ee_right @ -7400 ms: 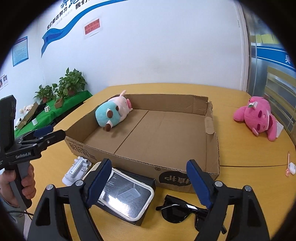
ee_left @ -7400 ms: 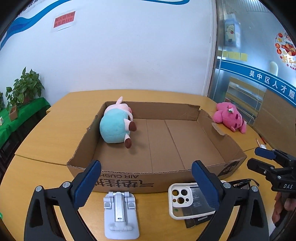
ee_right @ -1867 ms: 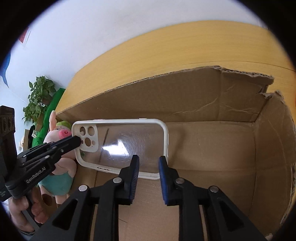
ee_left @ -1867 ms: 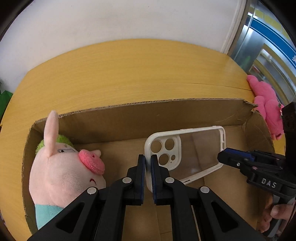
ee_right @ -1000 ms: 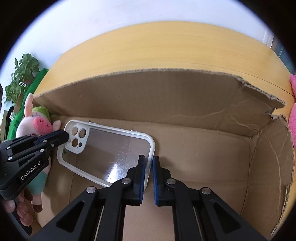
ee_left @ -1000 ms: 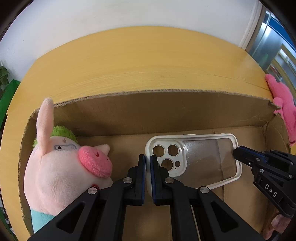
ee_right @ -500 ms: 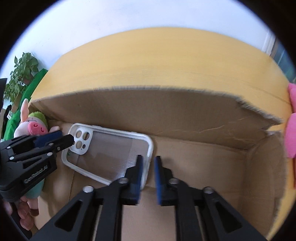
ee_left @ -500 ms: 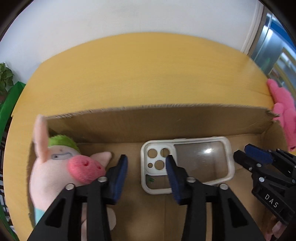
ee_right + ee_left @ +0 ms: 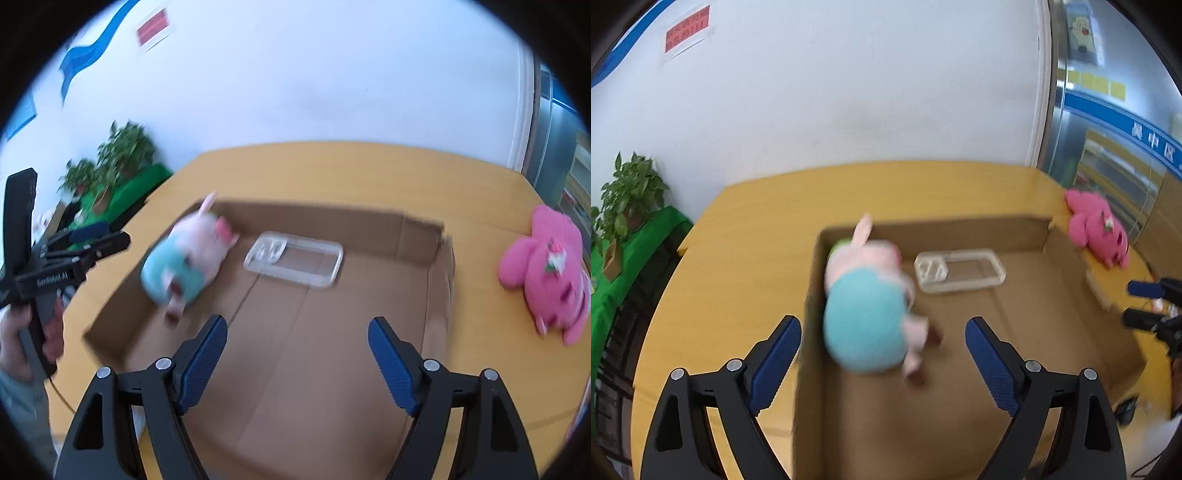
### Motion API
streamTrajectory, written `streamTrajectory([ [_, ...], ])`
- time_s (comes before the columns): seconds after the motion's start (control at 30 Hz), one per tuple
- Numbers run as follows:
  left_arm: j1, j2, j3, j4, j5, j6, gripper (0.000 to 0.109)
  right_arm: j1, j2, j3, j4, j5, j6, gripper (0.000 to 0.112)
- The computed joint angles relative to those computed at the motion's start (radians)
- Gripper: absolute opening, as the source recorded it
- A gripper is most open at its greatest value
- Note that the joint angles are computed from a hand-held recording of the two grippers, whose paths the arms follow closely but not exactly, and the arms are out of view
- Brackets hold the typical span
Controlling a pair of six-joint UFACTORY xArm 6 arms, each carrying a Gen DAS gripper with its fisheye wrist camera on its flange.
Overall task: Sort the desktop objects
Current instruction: 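Lower the phone case into the box and open the left tool, then withdraw both tools from the box toward the black charger box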
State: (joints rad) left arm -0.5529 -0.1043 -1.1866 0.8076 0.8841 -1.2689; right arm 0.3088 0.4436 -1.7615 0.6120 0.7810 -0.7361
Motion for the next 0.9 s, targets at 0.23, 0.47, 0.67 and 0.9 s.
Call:
streamTrajectory([
  [0.23,-0.049,-0.054,0.193,-0.074,-0.070,-0.071,0.093,-0.055,-0.154,0.312,-0.039,-0.041,-0.042,0.079],
  [0.47,-0.114,-0.016,0.203,-0.030,-0.070,-0.213,0.093,-0.071,-0.201,0.445,-0.106,-0.209,-0.008,0.079],
  [0.67,-0.123,0.011,0.169,-0.028,-0.051,-0.219,0.093,-0.081,-0.189,0.442,-0.134,-0.257,0.000,0.079],
  [0.9,-0.238,0.019,0.074,0.116,0.184,-0.349,0.093,-0.046,-0.329,0.582,-0.020,-0.351,-0.109,0.079],
])
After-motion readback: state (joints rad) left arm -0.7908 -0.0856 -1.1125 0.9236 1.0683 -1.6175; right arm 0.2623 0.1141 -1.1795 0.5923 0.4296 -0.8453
